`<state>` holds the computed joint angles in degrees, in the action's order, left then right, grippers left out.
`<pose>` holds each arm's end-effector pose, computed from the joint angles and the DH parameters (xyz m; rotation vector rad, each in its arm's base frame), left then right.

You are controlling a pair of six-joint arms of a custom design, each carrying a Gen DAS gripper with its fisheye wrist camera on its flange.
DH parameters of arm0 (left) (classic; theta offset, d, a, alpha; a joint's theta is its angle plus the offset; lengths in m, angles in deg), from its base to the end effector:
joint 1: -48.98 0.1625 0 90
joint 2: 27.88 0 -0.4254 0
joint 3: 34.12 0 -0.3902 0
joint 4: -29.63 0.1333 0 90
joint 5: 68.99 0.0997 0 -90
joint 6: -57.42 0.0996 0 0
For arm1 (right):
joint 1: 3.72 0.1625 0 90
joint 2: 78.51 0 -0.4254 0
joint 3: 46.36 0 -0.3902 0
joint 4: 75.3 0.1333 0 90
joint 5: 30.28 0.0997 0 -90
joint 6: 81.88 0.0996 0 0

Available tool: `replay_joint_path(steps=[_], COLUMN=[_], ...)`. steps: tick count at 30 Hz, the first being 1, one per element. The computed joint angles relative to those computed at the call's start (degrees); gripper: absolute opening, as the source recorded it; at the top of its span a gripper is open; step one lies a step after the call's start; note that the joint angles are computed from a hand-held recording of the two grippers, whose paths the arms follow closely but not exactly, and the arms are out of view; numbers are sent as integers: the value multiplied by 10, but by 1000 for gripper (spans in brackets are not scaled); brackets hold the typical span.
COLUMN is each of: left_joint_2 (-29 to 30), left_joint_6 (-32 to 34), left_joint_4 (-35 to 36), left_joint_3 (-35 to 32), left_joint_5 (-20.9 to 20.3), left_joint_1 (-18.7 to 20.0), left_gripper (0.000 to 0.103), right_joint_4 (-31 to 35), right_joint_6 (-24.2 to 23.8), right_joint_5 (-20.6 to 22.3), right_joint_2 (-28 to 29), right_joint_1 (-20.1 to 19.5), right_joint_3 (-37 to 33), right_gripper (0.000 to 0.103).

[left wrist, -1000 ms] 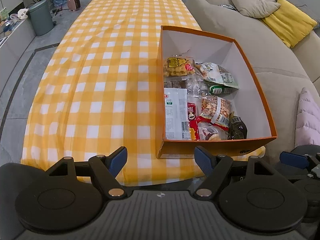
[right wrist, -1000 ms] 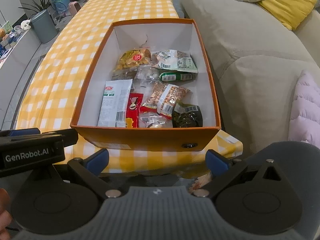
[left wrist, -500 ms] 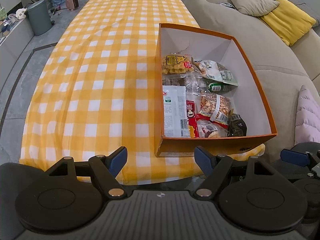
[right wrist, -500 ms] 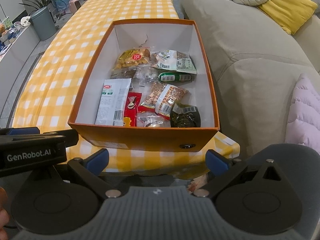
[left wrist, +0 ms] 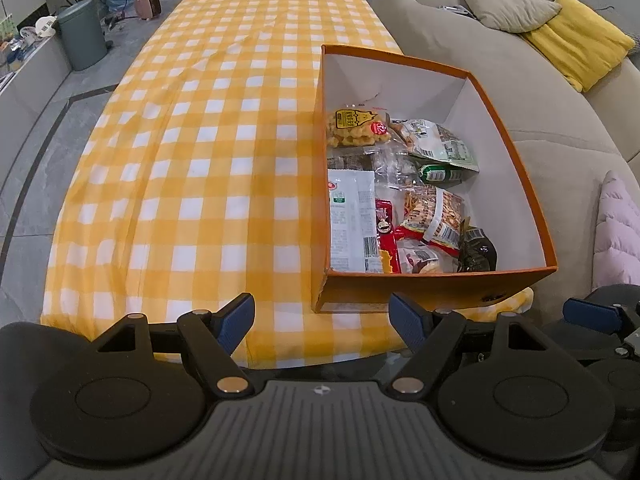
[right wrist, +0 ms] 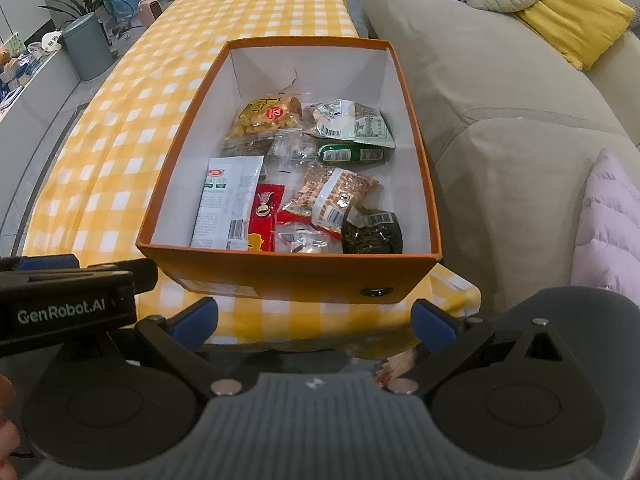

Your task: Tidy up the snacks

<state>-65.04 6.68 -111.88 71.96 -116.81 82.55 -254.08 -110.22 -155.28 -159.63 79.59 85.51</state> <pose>-0.3496 -0.4723 -0.0449 0.2627 2.4083 -0.5308 0.0242 -0.4472 0.2778 0.1881 -2.3254 0.5421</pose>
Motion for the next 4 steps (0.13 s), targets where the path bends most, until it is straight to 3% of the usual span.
replay_joint_path(steps=[4], left_joint_2=[0], left_joint_6=[1], left_joint_4=[-3], left_joint_3=[1], left_joint_5=[-1], left_joint_1=[-1], left_gripper=[89], right_joint_4=[-2], right_joint_6=[-3], right_joint_5=[0], right_joint_2=[0], right_joint_1=[0], right_joint_3=[0], right_gripper=[100])
